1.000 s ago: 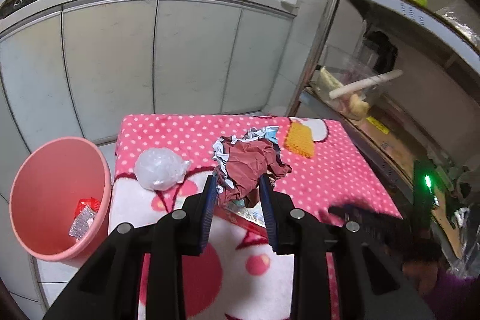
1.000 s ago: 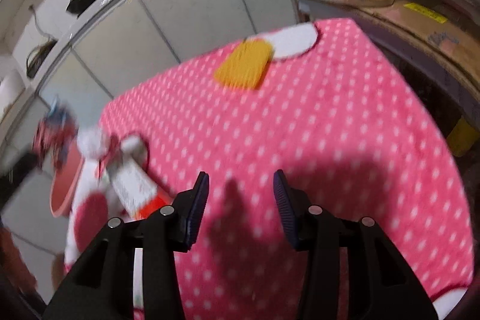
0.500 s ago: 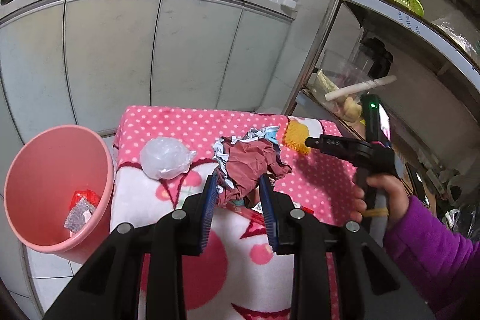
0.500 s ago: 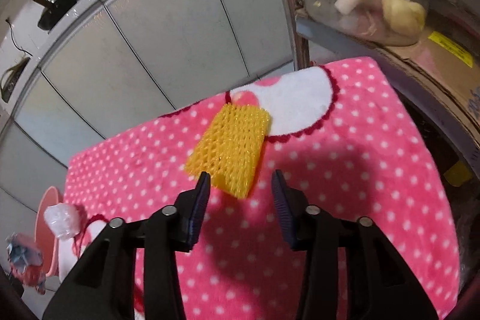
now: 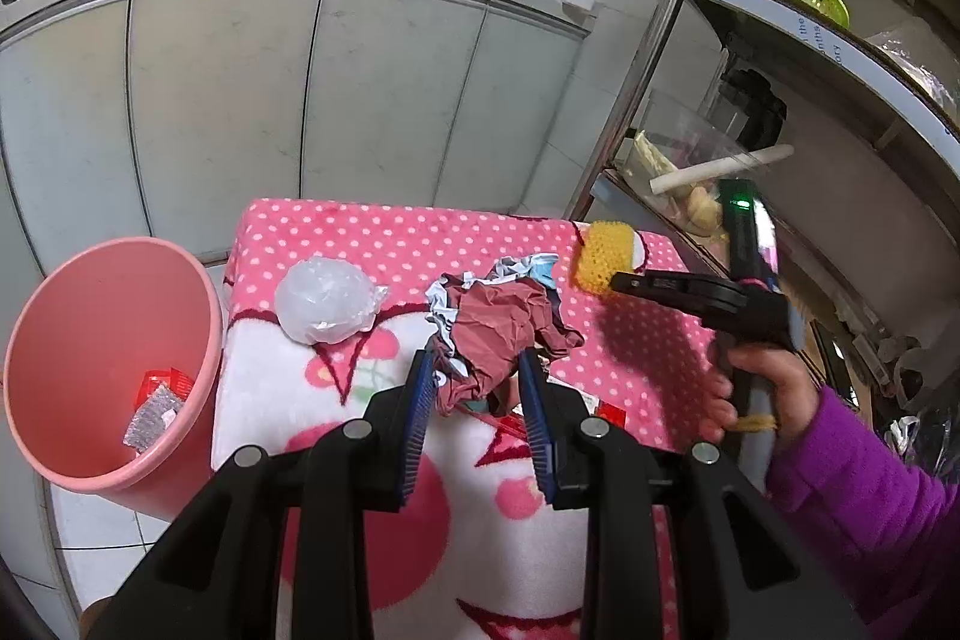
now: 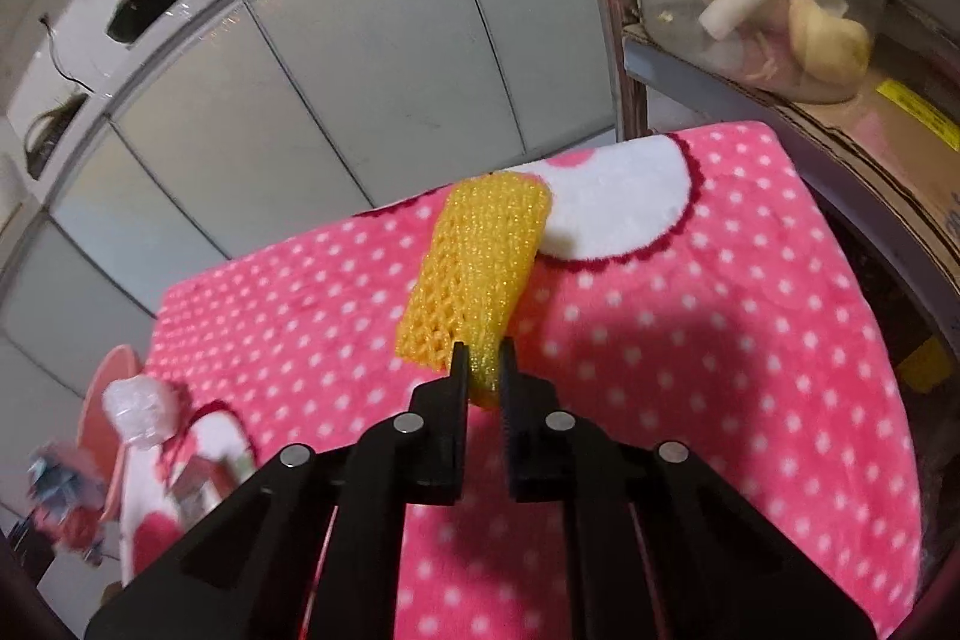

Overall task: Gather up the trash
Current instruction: 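Carry the maroon wrapper with the left tool while the right tool carries the yellow net to the bucket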

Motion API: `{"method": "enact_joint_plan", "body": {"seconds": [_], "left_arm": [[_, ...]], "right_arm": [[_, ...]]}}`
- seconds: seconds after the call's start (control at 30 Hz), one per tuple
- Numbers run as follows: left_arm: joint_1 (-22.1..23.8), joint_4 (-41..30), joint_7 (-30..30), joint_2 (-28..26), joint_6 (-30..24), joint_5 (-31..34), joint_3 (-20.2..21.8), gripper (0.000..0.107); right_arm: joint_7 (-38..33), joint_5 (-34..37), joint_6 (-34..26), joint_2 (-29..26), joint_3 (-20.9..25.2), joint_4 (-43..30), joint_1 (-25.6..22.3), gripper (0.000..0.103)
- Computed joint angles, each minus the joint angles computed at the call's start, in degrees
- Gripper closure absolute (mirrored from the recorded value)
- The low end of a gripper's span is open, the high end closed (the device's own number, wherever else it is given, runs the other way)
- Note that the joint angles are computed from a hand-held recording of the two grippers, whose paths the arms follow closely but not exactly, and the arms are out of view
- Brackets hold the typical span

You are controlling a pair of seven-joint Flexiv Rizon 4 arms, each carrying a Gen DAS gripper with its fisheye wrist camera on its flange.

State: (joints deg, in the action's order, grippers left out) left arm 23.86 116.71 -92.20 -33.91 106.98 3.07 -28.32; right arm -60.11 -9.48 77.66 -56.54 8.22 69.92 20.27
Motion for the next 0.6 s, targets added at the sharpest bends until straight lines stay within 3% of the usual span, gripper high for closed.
{"method": "enact_joint_plan", "body": {"seconds": [0.23, 0.37, 0.6], "left_arm": [[-5.48, 0.74, -1.22, 2.23, 1.02, -1.83, 5.51, 0.078], [-9.01, 1.78, -2.64, 4.02, 2.57, -3.03, 9.5, 0.078], [-9.75, 3.99, -5.85, 6.37, 5.2, -1.15, 10.76, 0.078]], "right_arm": [[-1.79, 0.82, 9.25, 7.82, 1.02, 12.85, -0.99, 0.093], [-1.11, -0.45, 14.28, 12.3, -2.16, 19.82, 1.25, 0.093], [-0.12, -2.53, 20.73, 17.8, -7.75, 28.62, 6.34, 0.093]]}}
